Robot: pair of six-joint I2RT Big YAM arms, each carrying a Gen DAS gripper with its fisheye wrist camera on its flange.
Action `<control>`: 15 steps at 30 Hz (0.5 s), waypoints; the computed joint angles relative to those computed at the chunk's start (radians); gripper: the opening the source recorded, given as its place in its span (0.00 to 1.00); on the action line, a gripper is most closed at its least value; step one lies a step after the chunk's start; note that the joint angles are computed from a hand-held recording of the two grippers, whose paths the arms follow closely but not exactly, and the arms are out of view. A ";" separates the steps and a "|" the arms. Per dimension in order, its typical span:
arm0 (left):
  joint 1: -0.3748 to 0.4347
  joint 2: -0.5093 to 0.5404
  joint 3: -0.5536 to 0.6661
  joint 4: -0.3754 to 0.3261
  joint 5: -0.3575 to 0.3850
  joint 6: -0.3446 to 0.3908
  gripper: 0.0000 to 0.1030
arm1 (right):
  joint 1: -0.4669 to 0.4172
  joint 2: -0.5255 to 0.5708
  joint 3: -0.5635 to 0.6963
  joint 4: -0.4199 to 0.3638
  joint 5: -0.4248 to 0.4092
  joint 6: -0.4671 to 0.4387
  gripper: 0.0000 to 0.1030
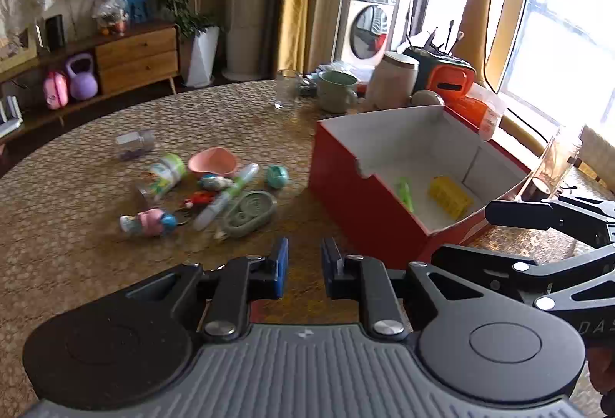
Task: Organize rigid objects
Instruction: 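Withdraw both grippers from the box toward the remaining items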
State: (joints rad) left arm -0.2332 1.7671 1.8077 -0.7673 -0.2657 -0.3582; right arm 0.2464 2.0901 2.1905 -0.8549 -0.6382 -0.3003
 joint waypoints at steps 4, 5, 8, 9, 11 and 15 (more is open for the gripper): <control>0.001 -0.063 -0.103 0.059 -0.044 -0.013 0.57 | 0.019 -0.026 -0.059 0.009 -0.003 -0.022 0.84; 0.001 -0.083 -0.138 0.085 -0.061 -0.017 0.72 | 0.023 -0.025 -0.060 0.004 -0.005 -0.030 0.85; 0.009 -0.124 -0.203 0.131 -0.082 -0.019 0.74 | 0.037 -0.020 -0.065 -0.015 -0.004 -0.066 0.85; 0.016 -0.131 -0.216 0.135 -0.073 -0.022 0.74 | 0.043 -0.022 -0.071 -0.017 -0.001 -0.078 0.85; 0.033 -0.139 -0.234 0.135 -0.062 -0.042 0.78 | 0.052 -0.012 -0.064 -0.035 -0.003 -0.106 0.86; 0.066 -0.142 -0.266 0.167 -0.087 -0.069 0.82 | 0.068 0.004 -0.062 -0.034 -0.006 -0.158 0.86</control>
